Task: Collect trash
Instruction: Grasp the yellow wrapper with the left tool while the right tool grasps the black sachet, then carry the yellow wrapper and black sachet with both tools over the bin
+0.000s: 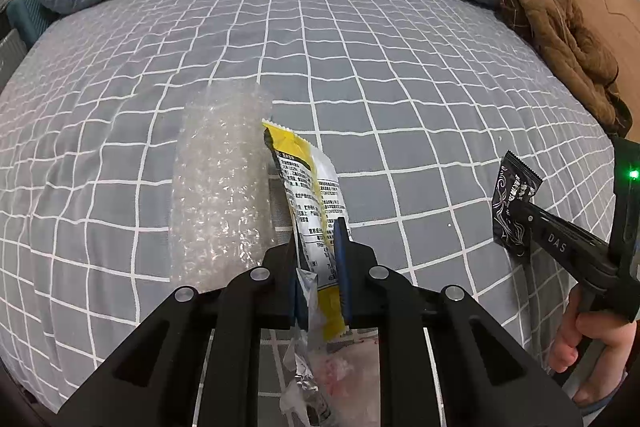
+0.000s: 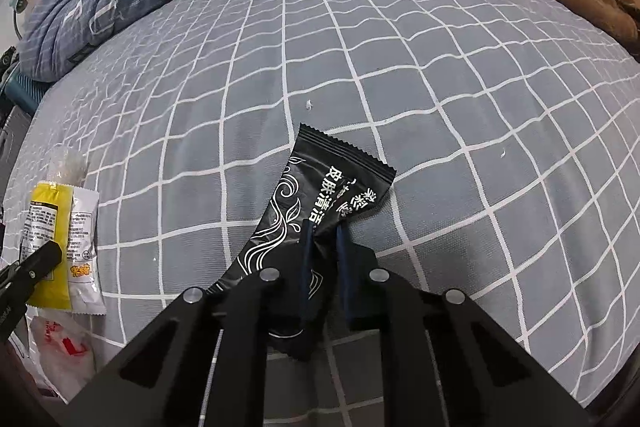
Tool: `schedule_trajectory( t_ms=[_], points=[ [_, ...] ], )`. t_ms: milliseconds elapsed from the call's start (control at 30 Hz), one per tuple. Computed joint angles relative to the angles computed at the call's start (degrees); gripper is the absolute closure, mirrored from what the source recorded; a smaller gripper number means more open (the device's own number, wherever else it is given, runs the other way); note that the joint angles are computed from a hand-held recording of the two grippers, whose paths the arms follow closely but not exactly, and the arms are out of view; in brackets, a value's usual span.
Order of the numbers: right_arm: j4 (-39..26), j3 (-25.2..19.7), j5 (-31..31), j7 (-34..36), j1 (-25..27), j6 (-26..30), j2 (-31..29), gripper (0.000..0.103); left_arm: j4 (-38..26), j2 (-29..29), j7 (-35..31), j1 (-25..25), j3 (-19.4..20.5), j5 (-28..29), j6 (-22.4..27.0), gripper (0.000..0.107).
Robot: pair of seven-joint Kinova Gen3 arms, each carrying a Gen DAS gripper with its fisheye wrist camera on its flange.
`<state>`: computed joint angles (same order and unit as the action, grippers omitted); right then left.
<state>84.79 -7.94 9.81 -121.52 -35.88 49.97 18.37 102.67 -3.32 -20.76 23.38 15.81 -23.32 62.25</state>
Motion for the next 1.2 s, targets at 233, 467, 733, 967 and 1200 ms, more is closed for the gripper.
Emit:
schedule_trajectory(
  t_ms=[233, 467, 733, 967, 1200],
  points=[
    [0.1, -0.1, 0.6, -0.3, -0.4, 0.0, -1.5, 0.092, -1.1, -0.8, 0.1, 0.1, 0.6, -0.9, 1.6, 0.095],
    [1.5, -0.8, 1.2, -0.8, -0.2, -0.1, -4.7, 0.092, -3.4, -2.0, 0.4, 0.4, 1.9, -1.9, 4.9, 0.097],
    [1.3, -1.9, 1.1, -0.6, 0.1, 0.8, -7.1, 0.092, -6.2, -3.1, 1.3, 0.9, 3.9, -2.9, 9.3, 0.099],
    [1.8, -2.9, 0.7, -0.2, 0.5, 1.7, -9.7, 0.092, -7.9, -4.2, 2.7, 1.3, 5.5, -3.6, 12.2, 0.099],
    [2.4, -3.9, 1.0, -0.9, 0.5, 3.1, -12.0, 0.092, -9.1, -5.0, 4.3, 2.0, 7.4, -4.0, 14.8, 0.099]
  ],
)
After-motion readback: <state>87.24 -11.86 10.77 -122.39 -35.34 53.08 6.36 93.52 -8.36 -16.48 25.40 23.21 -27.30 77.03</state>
